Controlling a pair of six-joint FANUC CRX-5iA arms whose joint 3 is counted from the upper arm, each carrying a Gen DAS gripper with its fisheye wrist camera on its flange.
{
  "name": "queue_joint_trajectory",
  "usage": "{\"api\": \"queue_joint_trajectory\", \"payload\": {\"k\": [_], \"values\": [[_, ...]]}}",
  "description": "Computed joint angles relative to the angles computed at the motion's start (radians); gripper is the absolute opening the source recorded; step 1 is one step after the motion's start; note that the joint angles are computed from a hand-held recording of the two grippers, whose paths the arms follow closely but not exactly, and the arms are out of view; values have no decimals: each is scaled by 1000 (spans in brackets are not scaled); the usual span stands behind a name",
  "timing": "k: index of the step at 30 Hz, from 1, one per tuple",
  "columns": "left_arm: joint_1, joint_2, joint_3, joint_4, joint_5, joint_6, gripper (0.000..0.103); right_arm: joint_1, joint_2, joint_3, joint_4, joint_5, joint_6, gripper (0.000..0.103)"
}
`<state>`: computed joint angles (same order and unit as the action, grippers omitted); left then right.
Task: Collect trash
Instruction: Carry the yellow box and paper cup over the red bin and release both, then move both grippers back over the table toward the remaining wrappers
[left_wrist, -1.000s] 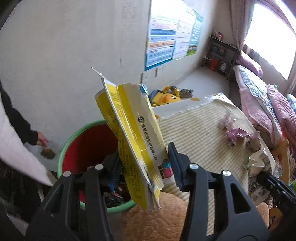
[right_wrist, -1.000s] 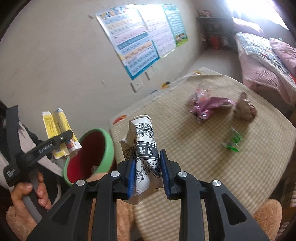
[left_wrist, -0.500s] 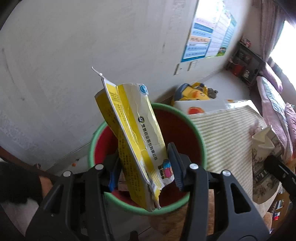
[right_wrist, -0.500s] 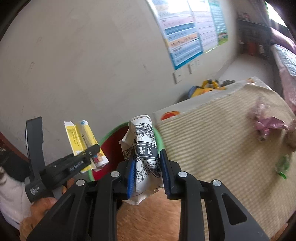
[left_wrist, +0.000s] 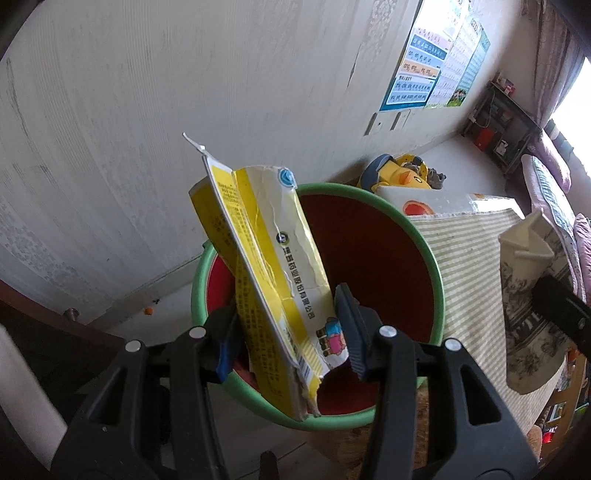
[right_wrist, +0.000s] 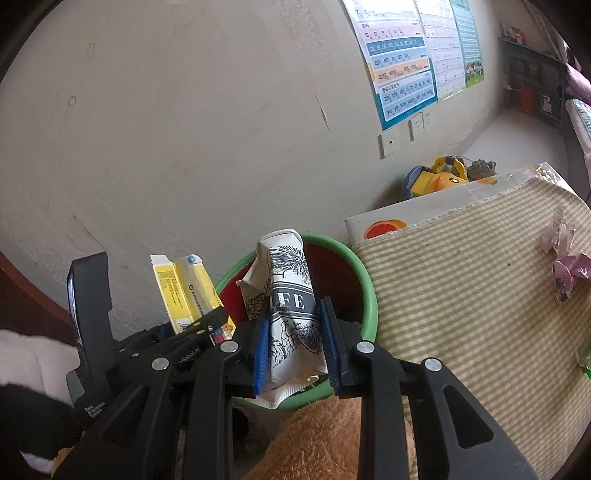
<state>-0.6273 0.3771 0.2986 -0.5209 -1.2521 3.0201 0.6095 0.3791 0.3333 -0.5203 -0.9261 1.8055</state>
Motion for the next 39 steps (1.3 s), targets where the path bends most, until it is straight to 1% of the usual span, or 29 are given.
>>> {"api": "queue_joint_trajectory", "payload": {"k": [3,5,6,7,9,11,14,17,19,22,23,24,27,28,29,30,31,34,36,38,39], "values": [[10,-3,-18,19,19,-4,46,4,8,7,5,-2,-3,25],[18,0,-22,37,26,-20,54,2,16,17,-5,-8,-3,27],[19,6,-18,40,14,-16,56,0,19,21,-11,-9,-7,28],[19,7,-16,39,12,-11,61,-4,22,25,-21,-11,-7,31],[19,6,-19,39,14,-3,68,-12,22,27,-44,-8,-9,51],[17,11,-10,35,1,-11,75,-20,15,19,-65,6,-10,62],[13,14,-3,31,-9,-12,75,-27,9,15,-63,7,-11,62],[8,17,6,31,-10,-20,75,-37,-13,-18,-42,39,-19,62],[7,23,17,32,-12,-30,75,-55,-29,-52,-9,70,-47,62],[2,39,39,33,-17,-45,75,-85,-54,-125,91,147,-127,62],[1,45,50,35,-20,-52,75,-100,-62,-159,149,187,-181,62],[-1,52,60,37,-21,-60,75,-113,-64,-177,180,208,-218,62],[-11,74,100,32,-37,-83,75,-178,-62,-236,308,276,-394,62],[-17,83,115,29,-43,-90,75,-198,-55,-260,382,303,-481,62],[-19,89,127,28,-47,-96,75,-214,-45,-267,430,308,-537,62],[-23,100,146,29,-51,-105,75,-245,-21,-259,467,292,-600,62],[-25,108,158,30,-53,-111,75,-266,-5,-248,462,282,-612,62],[-38,148,224,36,-68,-148,75,-321,52,-201,441,239,-608,57],[-47,179,276,41,-82,-185,75,-342,90,-159,410,210,-568,44],[-58,214,335,45,-97,-222,75,-362,130,-104,348,165,-507,35],[-62,236,371,51,-103,-246,75,-374,153,-71,312,132,-473,33]]}}
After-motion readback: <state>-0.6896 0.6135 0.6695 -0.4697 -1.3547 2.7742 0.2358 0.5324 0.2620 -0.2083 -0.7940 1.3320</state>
